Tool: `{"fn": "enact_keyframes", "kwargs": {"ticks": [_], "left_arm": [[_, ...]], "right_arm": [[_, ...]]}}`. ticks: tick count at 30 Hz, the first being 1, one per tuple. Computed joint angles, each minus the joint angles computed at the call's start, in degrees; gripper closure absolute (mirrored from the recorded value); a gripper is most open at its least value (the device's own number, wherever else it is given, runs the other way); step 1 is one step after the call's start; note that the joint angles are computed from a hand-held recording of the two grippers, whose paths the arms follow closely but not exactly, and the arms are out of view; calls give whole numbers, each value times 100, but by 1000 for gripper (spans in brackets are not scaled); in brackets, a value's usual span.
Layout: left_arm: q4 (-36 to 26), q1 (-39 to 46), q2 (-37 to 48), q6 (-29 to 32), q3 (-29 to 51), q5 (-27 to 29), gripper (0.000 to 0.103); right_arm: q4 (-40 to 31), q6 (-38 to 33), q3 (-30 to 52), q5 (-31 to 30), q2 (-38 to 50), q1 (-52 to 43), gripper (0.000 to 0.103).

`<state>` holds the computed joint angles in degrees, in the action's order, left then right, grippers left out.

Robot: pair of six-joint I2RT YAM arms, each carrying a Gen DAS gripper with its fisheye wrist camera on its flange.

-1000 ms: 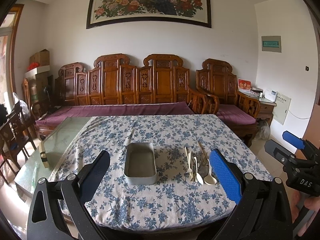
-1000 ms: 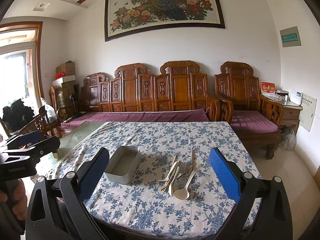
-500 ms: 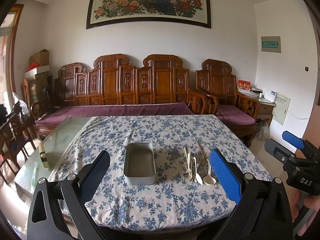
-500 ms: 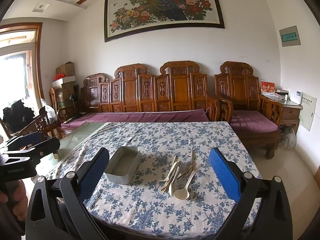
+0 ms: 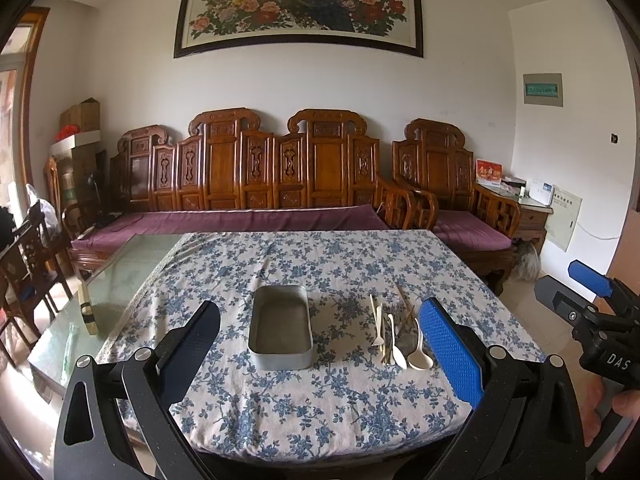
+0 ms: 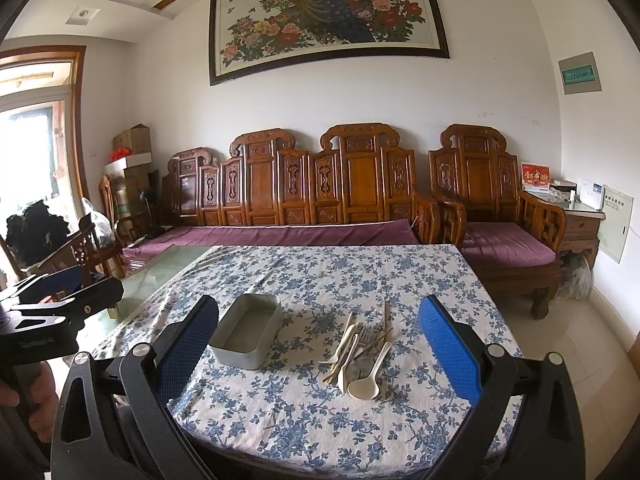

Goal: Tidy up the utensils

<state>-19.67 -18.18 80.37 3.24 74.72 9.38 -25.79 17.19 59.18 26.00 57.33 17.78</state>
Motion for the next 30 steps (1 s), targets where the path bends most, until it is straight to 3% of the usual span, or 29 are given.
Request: {"fn": "enact_keyframes", "kwargs": {"ticks": [13, 28, 30], "left_arm": [[-3, -7, 206, 50, -4, 9, 6], [-3, -155, 1747, 351, 575, 511, 6], [-18, -234, 1990, 419, 724, 490, 6]], "right_arm": [[-81, 17, 27, -59, 136, -46, 2], [832, -379, -643, -1290, 947, -1372, 3], [979, -424, -683, -1559, 1195, -1565, 14]]}}
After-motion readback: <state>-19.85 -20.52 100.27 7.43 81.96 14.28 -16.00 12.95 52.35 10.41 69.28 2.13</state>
